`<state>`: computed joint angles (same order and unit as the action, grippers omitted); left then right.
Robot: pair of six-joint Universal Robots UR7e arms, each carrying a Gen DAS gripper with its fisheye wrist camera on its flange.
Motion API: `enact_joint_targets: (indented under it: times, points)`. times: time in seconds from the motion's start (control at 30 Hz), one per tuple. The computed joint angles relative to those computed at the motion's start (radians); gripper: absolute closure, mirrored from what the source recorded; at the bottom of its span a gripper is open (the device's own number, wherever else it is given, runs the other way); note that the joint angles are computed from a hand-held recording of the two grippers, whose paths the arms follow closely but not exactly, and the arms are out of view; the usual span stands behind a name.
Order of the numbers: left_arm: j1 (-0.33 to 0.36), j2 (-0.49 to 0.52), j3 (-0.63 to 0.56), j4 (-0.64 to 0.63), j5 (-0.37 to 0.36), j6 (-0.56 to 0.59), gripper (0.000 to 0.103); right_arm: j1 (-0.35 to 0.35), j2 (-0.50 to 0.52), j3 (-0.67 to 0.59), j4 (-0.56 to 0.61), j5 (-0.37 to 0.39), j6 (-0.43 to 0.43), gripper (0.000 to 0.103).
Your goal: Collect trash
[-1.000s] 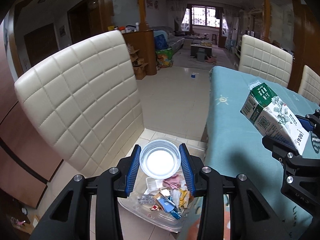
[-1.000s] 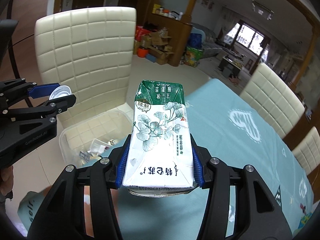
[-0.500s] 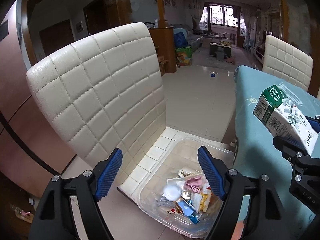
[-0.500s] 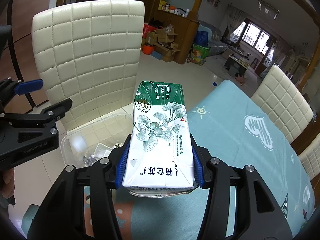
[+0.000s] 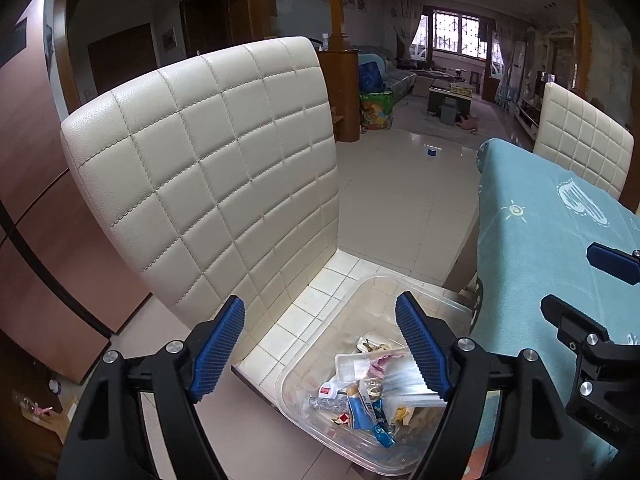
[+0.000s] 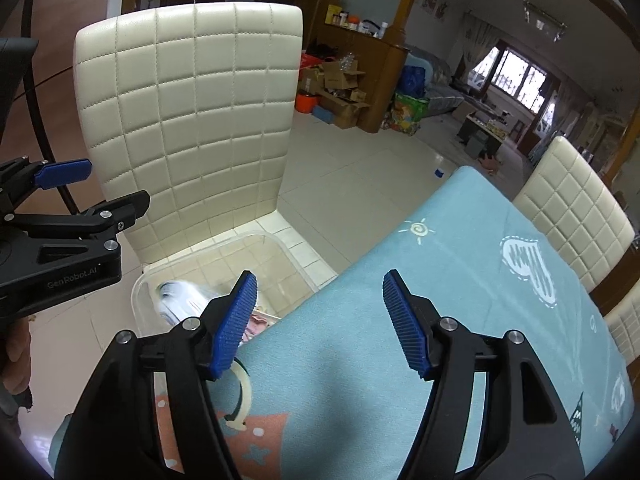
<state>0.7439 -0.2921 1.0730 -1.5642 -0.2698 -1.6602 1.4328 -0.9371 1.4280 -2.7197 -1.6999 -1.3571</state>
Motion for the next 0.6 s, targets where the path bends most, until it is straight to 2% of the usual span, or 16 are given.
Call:
enact_joint_targets:
  times: [0.17, 0.23, 0.27, 0.43, 0.5, 0.57, 0.6]
  points:
    - [-0.009, 0.020, -0.027, -0.022, 0.006, 0.045, 0.027, -0.009, -0.019, 0.003, -0.013, 0.013, 0.018, 0.036]
    - [-0.014, 0.025, -0.030, -0.045, 0.008, 0.065, 0.027, -0.016, -0.034, 0.013, -0.029, 0.028, 0.033, 0.024]
    - [-0.019, 0.028, -0.029, -0.067, 0.011, 0.080, 0.027, -0.019, -0.041, 0.017, -0.034, 0.037, 0.039, 0.022]
    - [-0.042, 0.042, -0.038, -0.139, 0.014, 0.130, 0.027, -0.038, -0.089, 0.047, -0.063, 0.071, 0.067, 0.015]
    - [-0.054, 0.048, -0.029, -0.226, 0.013, 0.194, 0.027, -0.052, -0.119, 0.066, -0.079, 0.096, 0.085, 0.013]
    - [-0.067, 0.058, -0.040, -0.237, 0.020, 0.202, 0.027, -0.062, -0.144, 0.084, -0.106, 0.107, 0.104, 0.010]
    - [-0.073, 0.061, -0.047, -0.223, 0.024, 0.192, 0.027, -0.067, -0.159, 0.095, -0.123, 0.108, 0.118, 0.006]
